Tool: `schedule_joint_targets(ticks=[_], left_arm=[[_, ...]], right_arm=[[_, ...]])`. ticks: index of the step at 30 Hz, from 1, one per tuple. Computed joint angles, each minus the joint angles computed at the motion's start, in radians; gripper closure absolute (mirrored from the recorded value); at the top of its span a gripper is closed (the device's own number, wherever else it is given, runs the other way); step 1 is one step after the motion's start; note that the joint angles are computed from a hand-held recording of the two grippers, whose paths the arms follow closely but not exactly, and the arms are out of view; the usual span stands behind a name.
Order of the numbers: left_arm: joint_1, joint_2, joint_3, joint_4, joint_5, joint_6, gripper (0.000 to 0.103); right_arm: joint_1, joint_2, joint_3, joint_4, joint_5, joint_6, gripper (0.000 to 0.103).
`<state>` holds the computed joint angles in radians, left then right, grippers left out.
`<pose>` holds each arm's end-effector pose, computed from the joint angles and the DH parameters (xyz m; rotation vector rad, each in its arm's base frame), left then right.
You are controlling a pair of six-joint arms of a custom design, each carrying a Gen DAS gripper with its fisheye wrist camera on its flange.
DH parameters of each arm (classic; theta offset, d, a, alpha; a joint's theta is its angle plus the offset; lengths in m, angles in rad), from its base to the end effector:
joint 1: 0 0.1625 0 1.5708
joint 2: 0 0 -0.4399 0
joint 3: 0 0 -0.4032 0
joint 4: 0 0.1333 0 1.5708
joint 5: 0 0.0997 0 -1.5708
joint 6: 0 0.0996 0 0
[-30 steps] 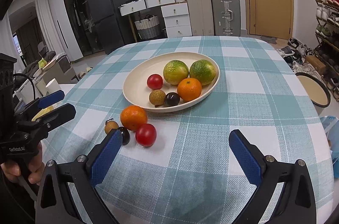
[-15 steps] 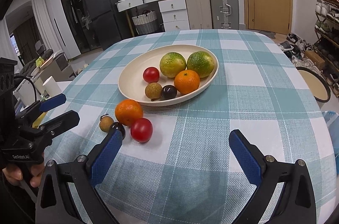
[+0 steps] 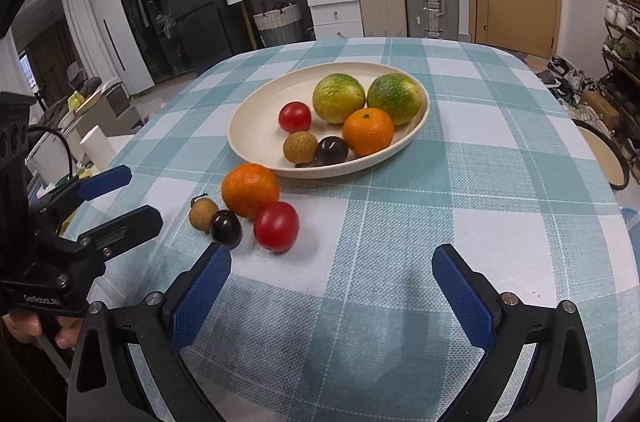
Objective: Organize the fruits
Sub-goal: 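Move both open tools back toward the remaining fruits on the table, then grasp a red tomato with the right tool while the left tool grasps a brown fruit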
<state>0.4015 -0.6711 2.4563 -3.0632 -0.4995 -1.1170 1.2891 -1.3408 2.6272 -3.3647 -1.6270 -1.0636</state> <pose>-0.2271 -0.3362 -0.0324 0.2536 2.2263 -1.0690 0.0257 -0.3706 0.1654 1.0248 -2.5388 0.5074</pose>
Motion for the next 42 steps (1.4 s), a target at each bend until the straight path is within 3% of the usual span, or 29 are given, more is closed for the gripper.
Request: schedule_joint_targets(ticks=[7,11,23,31,37,40,42], left_arm=[[0.015,0.000,-0.016,0.051,-0.018,0.004,0.001],[0.022,-0.005,-0.015,0.054,-0.025,-0.004,0.001],[0.040,-0.007,-0.011,0.025,-0.043,0.012,0.001],[0.049,-0.001,-0.011,-0.013,-0.054,0.050,0.001],[0.053,0.004,-0.014,-0.030,-0.059,0.072,0.002],[0.061,0.001,-0.024,-0.016,-0.058,0.091,0.012],[0.071,-0.004,-0.030,-0.006,-0.066,0.106,0.024]], right_arm=[[0.012,0.011,-0.004,0.029,-0.014,-0.005,0.002],[0.040,0.032,-0.029,0.052,-0.045,0.019,0.020],[0.089,0.095,-0.072,0.086,-0.100,0.050,0.042],[0.109,0.114,-0.071,0.081,-0.106,0.036,0.072],[0.079,0.040,-0.035,0.093,-0.053,0.005,0.074],[0.042,-0.030,-0.010,0.119,-0.001,-0.015,0.074],[0.020,-0.066,0.001,0.136,0.023,-0.026,0.074]])
